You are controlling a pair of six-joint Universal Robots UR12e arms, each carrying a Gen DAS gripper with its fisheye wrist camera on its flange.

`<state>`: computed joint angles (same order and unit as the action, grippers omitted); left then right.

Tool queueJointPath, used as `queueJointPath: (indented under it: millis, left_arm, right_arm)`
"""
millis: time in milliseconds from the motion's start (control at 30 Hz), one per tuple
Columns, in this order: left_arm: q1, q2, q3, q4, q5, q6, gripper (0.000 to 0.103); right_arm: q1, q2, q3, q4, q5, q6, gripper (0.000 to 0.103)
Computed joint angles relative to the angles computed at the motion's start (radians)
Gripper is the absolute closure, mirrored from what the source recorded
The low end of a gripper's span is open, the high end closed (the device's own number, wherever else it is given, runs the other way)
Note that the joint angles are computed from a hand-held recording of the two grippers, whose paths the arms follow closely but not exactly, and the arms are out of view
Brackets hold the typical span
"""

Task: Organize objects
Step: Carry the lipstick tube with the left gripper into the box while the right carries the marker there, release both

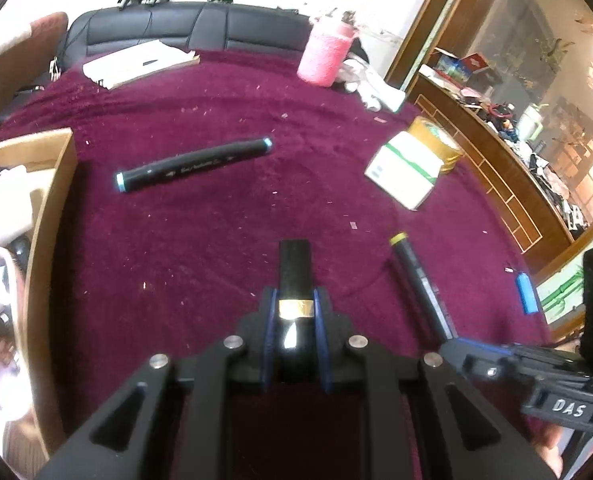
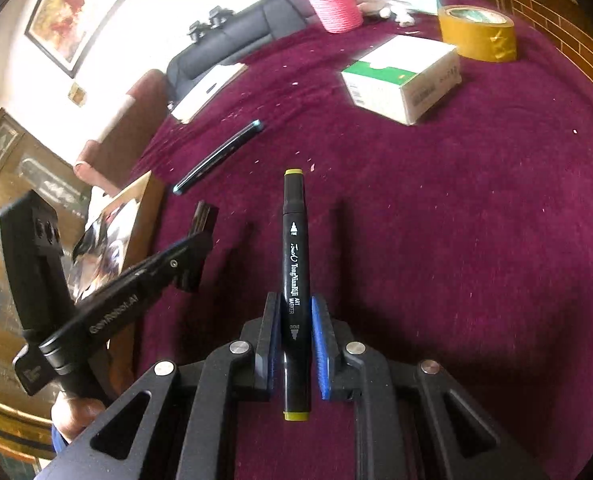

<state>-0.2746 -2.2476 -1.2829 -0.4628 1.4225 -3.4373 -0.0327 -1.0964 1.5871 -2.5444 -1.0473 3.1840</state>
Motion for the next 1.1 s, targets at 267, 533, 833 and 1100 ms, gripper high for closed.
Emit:
queueJointPath:
  millis: [267,533,833,1100]
  left_arm:
    - [0.007,0.093,-0.127,0.093,-0.009,-0.02,0.086]
    - [0.049,0.193,-0.266,0.217,-0.007,-0.075,0.086]
    - [0.121,0.286,-0.409,0.339,0.052,-0.152,0.086]
    - [0.19,0.311,-0.483,0.346,0.08,-0.229,0.086]
  right_arm:
    - [0.015,-0.032,0.038,0.0,0.055,-0.062,0.086]
    - [0.055,-0.056,0.043,0.009,0.11,-0.118,0.086]
    - [0.138,-0.062,0.01,0.077,0.112,-0.231,0.086]
    - [0.226,-0.028,-0.056,0.115,0.065,-0.321,0.086]
